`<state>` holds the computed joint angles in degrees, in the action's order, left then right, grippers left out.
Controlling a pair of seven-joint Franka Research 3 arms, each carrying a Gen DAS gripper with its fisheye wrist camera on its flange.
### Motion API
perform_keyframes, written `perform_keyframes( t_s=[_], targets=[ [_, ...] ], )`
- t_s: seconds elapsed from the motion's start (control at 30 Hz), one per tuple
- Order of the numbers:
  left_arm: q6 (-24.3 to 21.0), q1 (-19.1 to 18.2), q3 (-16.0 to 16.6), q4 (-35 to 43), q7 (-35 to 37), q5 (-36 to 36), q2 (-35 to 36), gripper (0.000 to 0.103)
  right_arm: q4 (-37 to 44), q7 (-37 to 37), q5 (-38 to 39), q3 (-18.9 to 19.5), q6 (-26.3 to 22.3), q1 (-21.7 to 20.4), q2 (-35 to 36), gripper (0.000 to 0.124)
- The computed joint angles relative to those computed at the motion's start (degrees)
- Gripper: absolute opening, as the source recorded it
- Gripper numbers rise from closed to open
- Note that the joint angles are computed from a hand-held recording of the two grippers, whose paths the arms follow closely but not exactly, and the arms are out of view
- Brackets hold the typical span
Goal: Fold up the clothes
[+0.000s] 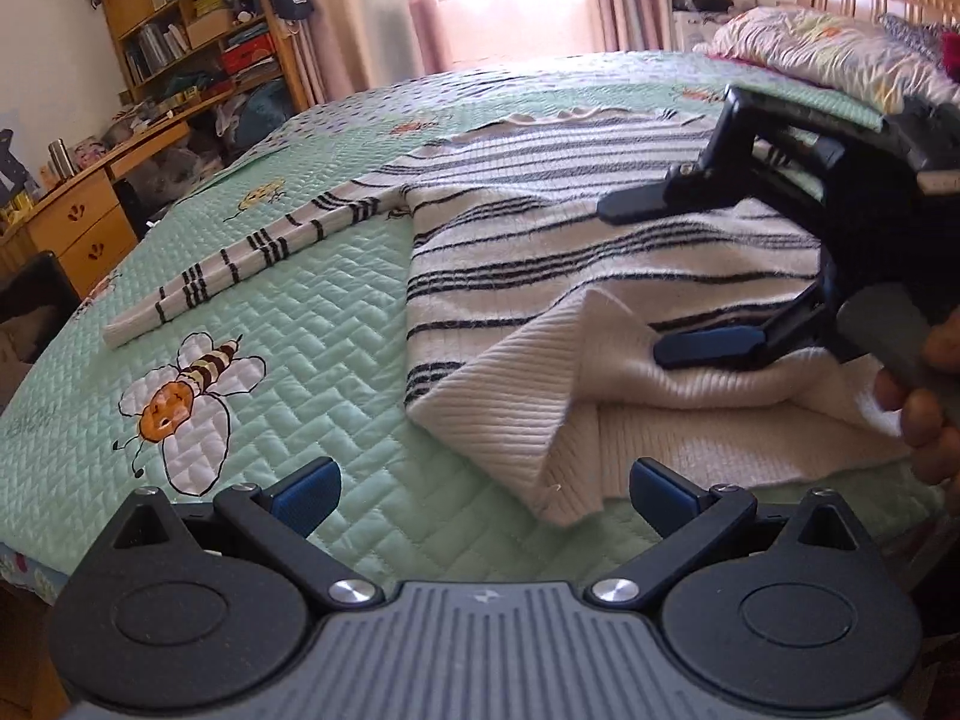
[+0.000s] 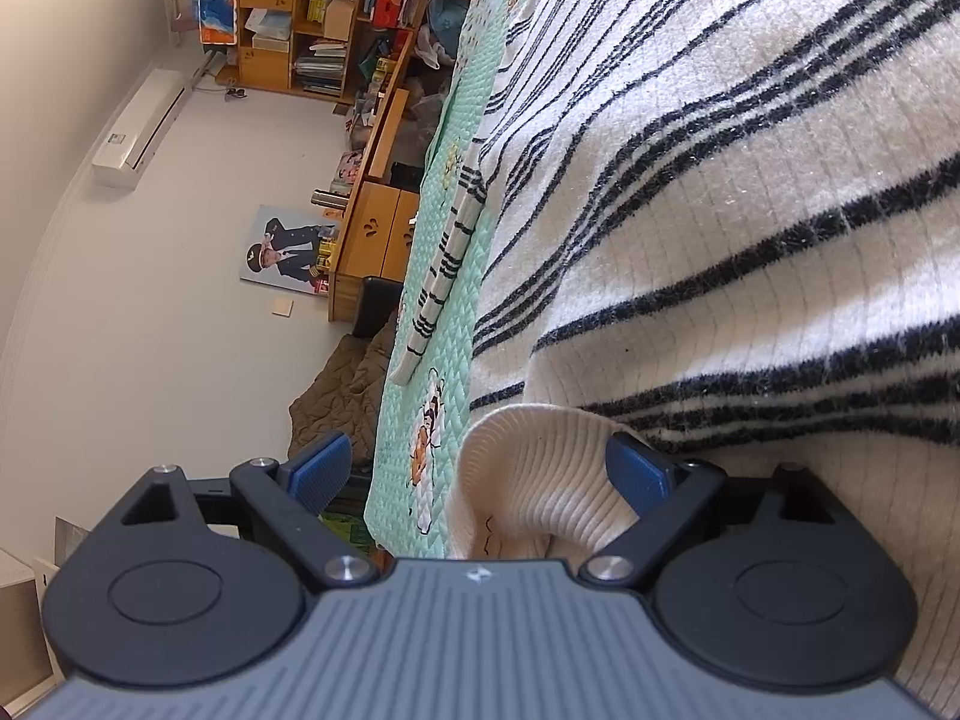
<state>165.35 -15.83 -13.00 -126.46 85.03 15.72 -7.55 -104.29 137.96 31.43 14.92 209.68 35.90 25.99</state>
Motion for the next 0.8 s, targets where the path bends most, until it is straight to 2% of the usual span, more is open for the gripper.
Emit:
perform_keyframes(
  t_s=[0.13,0.23,0.3,0.43,0.6,0.7,0.8],
  targets=[
    [0.4,2.2,-1.2,0.7,-9.0,5.3,1.6,0.099,-0.2,-0.1,-0.2,-0.1,0.1,-0.1,-0.1,0.092],
    [1.4,2.2,-0.6,0.8,-11.2,4.6,2.1,0.099,-0.3,0.3,-0.7,0.2,0.5,-0.3,0.0,0.092],
    [2.1,3.0,-0.8,0.8,-14.6,6.8,2.4,0.099,0.0,-0.2,0.1,-0.2,0.6,0.3,0.2,0.092],
    [4.0,2.5,0.1,-0.2,-15.1,4.0,1.9,0.098,-0.1,-0.1,-0.4,0.2,0.9,-0.1,0.2,0.092],
    [4.7,3.8,-0.3,-0.2,-19.5,7.1,1.5,0.099,-0.4,0.7,-0.9,0.3,1.4,-0.2,0.2,0.092],
    [3.8,6.0,-1.8,1.0,-27.0,15.5,1.9,0.099,-0.1,-0.8,0.4,-0.6,0.7,0.7,0.1,0.092],
    [4.0,4.9,-0.8,1.2,-25.0,14.3,1.9,0.100,-0.2,-0.8,0.0,-0.2,1.1,0.3,0.1,0.092]
  ],
)
